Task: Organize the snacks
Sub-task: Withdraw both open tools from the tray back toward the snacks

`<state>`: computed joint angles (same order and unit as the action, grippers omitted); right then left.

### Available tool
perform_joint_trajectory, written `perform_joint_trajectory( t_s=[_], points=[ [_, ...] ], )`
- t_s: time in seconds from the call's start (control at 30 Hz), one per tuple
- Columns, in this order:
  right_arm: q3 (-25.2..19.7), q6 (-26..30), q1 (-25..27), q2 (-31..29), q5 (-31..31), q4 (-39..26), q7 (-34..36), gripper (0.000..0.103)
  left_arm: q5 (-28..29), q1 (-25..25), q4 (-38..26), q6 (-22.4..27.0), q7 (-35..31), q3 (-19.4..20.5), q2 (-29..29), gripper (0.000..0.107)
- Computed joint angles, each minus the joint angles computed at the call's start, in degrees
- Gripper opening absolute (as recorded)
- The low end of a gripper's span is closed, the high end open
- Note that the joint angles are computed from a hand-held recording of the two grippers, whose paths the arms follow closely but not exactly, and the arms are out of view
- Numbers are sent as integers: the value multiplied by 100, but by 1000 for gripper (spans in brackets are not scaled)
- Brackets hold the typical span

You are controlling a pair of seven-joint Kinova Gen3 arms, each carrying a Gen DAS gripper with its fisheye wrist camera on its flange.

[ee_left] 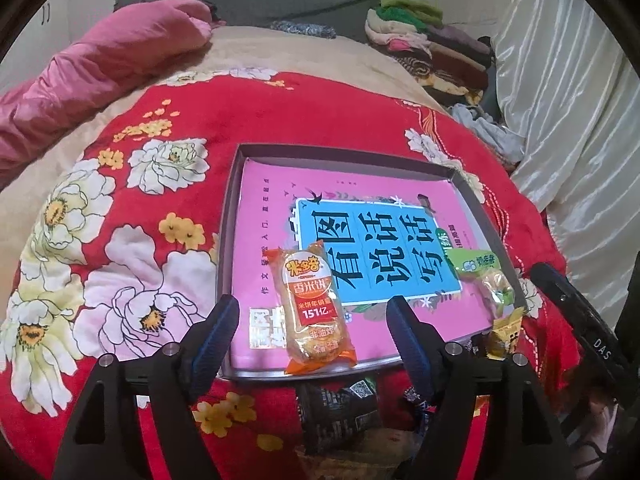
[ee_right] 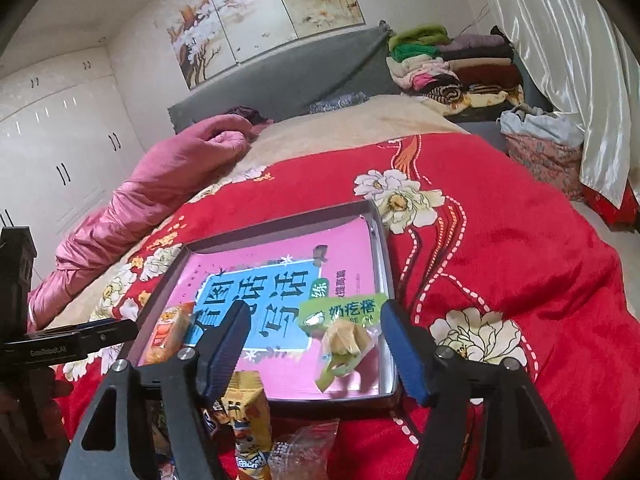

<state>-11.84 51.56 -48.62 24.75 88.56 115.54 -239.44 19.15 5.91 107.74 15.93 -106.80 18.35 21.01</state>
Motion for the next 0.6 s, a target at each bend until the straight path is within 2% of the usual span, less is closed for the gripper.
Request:
perform_joint_trajectory(
  t_s=[0.23,0.5,0.6],
  points=[
    [-13,40,-43,-25,-30,-9,118,69,273,-366,185,-33,-436,333,-172,78],
    [-59,125,-108,-32,42,4,178,74,460,-391,436,-130,-763,280,-401,78],
    [-72,146,-144,-37,23,-3,233,75,669,-620,527,-166,-1068,514,-430,78]
  ],
)
